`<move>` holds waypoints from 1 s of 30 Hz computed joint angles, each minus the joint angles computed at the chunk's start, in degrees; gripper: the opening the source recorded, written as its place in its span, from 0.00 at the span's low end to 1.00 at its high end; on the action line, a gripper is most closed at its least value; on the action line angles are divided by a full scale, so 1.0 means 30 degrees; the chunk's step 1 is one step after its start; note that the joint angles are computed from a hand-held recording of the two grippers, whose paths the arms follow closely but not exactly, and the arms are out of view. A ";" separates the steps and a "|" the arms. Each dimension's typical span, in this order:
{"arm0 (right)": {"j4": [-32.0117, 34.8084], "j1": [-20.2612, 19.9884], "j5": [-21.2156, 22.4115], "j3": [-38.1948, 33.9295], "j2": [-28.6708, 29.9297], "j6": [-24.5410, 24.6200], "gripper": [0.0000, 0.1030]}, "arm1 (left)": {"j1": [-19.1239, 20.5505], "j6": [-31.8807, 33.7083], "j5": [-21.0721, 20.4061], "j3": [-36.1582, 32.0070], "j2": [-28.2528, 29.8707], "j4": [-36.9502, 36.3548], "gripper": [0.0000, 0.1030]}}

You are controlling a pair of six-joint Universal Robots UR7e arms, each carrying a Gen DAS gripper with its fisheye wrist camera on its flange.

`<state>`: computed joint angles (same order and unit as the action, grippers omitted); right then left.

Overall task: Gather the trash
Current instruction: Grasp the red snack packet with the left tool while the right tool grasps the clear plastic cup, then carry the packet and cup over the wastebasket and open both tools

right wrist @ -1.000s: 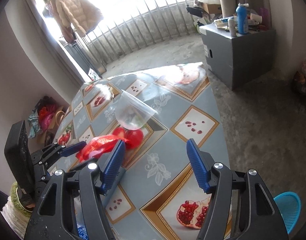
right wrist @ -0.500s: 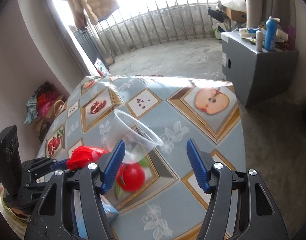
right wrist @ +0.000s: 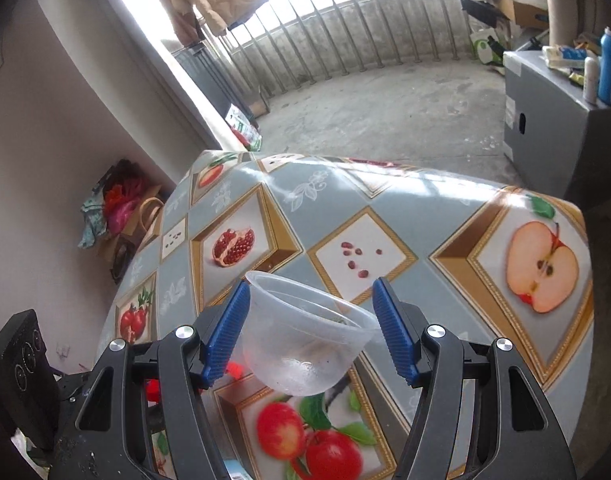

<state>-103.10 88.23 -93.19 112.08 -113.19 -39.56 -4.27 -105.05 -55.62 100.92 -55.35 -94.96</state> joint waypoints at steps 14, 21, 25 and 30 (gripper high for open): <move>0.1756 0.0966 -0.1019 0.0179 -0.1970 -0.0779 0.05 | -0.0733 -0.1160 0.0207 -0.0142 -0.0409 0.0583 0.26; 0.2880 0.1217 -0.0614 -0.0658 -0.3133 -0.0421 0.05 | -0.1505 -0.1127 0.0770 -0.1810 -0.0020 0.1936 0.26; 0.4347 0.1085 0.0237 -0.2049 -0.4182 -0.0420 0.05 | -0.2190 -0.0674 0.1131 -0.3186 0.0598 0.2267 0.26; 0.7300 -0.1743 0.2540 -0.4544 -0.6222 -0.2068 0.05 | -0.2955 0.1142 0.1151 -0.5290 0.2187 0.1070 0.26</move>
<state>-81.20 83.00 -85.57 98.45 -131.85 -45.77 -13.14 -101.62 -52.16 85.05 -48.79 -91.75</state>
